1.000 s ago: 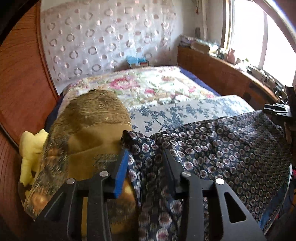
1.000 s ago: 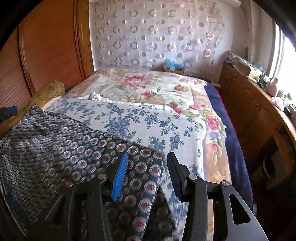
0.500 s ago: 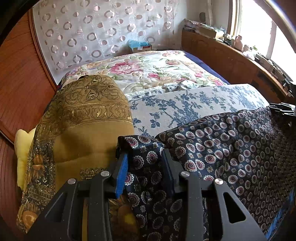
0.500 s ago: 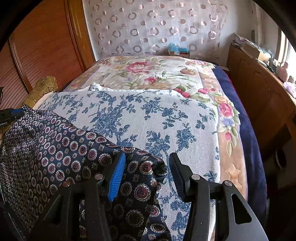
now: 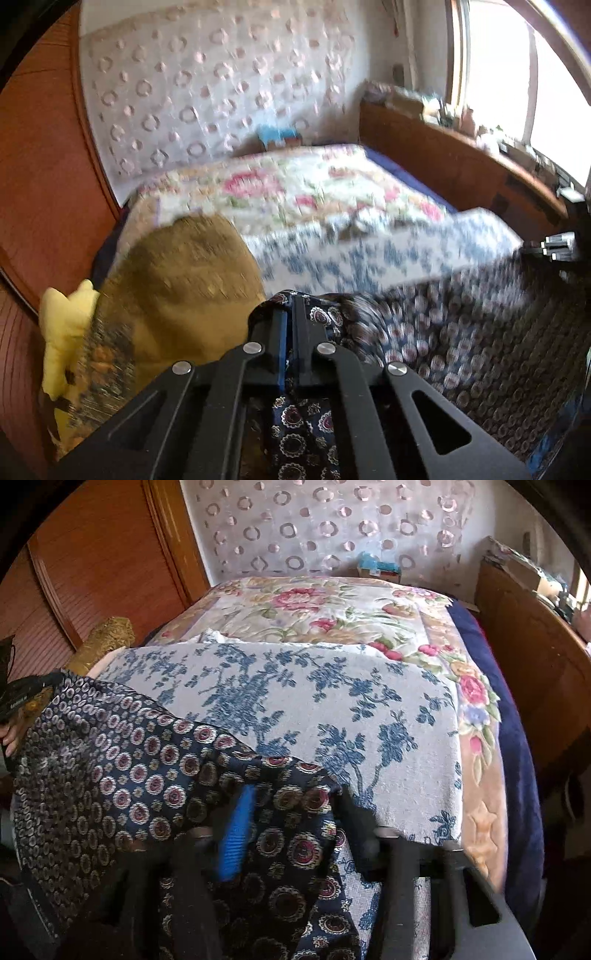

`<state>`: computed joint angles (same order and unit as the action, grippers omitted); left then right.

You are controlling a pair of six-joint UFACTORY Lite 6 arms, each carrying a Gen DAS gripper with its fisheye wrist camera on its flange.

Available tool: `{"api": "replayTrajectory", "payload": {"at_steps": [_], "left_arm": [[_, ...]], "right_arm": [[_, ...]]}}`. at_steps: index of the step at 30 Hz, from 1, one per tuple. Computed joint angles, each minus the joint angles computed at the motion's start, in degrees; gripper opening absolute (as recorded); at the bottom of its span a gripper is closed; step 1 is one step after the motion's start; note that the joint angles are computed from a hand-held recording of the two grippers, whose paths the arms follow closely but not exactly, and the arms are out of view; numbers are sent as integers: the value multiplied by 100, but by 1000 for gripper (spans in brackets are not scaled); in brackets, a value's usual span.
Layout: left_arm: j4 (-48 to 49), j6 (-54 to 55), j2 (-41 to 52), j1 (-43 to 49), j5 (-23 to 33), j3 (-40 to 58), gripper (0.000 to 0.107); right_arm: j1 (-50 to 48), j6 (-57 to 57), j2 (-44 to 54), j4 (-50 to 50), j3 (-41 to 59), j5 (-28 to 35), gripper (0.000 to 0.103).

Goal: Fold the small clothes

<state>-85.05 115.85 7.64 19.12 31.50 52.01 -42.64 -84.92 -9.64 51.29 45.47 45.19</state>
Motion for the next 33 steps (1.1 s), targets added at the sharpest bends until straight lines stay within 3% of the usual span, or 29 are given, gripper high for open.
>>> {"api": "replayTrajectory", "payload": {"at_steps": [1,5,7,11,14,16,18,19,28,31,33], "left_arm": [[-121,25,-63,108,92,53,2],[-274,-134,116,307,223,490,2],[-455,-54,360,277,108,761,2],[-439,-254,1144,10,-271,1435,2],[157,-758,1505,-127,-416,1688,5],[-13,-467,1393,-141,-541,1429,16],[-317,-14,1206,1,-388,1115,40],[-271,7,1120,103,-249,987,42],[-26,758,-168,1028,649,-792,48],[170,896,-576,1389,989,-1364,72],[306,1000,-828,1661,1224,-1702,76]], "right_arm": [[-63,-123,-102,95,-4,115,8],[-532,-685,-717,990,-59,607,6],[-641,-839,-1041,1499,-92,552,5],[-51,-714,-991,1791,36,-358,5],[617,-24,-603,1151,198,-1044,5],[972,533,-464,524,215,-1331,14],[1169,723,-655,295,-55,-1843,32],[1155,808,-740,192,-132,-1907,44],[-349,328,-2141,331,-959,-716,47],[-1158,111,-2608,233,-1256,-91,47],[-1780,-150,-2987,189,-1533,426,47]]}}
